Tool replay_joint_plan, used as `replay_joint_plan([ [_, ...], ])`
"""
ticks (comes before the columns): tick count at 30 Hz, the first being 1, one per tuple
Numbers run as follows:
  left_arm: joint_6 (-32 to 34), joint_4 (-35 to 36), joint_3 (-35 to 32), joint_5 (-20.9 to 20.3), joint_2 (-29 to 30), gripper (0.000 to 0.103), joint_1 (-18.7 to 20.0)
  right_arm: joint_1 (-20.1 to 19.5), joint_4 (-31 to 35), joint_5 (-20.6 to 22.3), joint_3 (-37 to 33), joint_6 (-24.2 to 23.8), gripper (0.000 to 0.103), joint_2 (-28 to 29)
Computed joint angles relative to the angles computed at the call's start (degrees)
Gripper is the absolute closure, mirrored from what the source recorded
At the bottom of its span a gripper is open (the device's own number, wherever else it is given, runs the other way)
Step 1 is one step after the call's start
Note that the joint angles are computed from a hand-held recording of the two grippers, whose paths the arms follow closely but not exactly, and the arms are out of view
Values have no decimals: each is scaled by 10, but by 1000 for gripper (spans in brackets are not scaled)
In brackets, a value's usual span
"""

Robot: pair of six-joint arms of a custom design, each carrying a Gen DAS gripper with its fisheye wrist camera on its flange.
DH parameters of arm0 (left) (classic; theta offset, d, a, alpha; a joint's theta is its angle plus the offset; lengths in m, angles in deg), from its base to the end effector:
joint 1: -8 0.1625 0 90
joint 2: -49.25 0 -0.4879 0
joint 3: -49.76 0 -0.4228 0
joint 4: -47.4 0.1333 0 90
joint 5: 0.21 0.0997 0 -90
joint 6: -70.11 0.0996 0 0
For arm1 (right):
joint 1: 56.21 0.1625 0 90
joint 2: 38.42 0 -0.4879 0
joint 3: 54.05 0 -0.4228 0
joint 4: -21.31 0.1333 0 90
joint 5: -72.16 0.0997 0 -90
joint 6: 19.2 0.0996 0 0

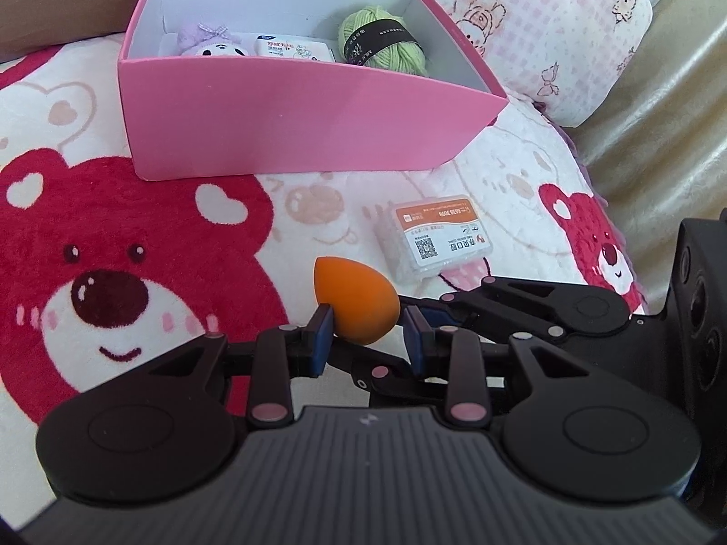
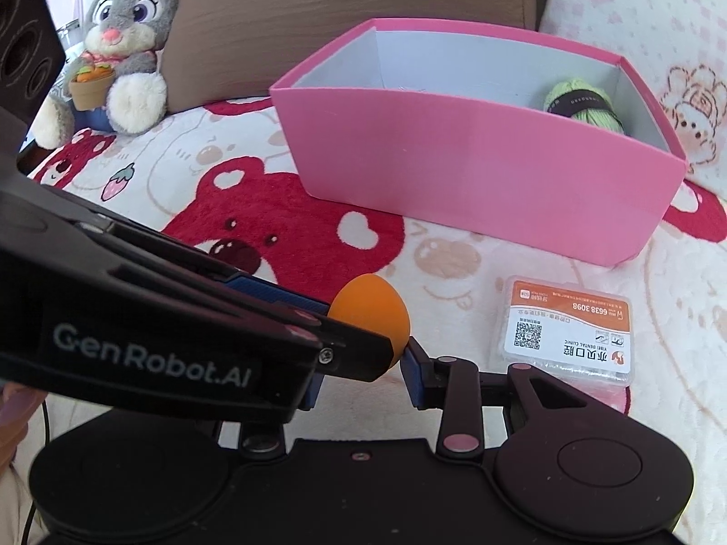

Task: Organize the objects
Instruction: 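Lift the orange sponge with the left gripper toward the pink box, then carry the orange sponge over the pink box and lower it inside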

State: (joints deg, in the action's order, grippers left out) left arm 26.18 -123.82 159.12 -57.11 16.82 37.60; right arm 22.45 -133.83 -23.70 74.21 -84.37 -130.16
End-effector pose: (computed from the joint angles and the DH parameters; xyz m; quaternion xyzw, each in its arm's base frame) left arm -0.4404 -0.4660 -0.0634 0.1267 0.9495 -0.2468 0.1463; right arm 0.0303 -0.4752 0.3593 0.4268 -0.8686 0.1632 0.1917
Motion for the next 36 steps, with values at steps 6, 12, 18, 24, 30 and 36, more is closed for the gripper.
replay_joint_plan([
  [6,0,8,7,-6,-14,73,-12,3,5,4,8,-5,61,-23],
  [12,15,-2,17,-7,-30,73,-31,6,14,20,16,-8,62,-61],
  [18,20,-2,21,6,-42,73,-52,12,15,34,22,-20,62,-91],
  [24,12,3,29,15,-61,73,-68,26,29,43,23,-31,62,-119],
  [30,12,47,17,30,-73,73,-83,47,31,33,23,-36,62,-135],
  [36,28,93,-16,39,-82,73,-80,69,23,35,7,-13,62,-131],
])
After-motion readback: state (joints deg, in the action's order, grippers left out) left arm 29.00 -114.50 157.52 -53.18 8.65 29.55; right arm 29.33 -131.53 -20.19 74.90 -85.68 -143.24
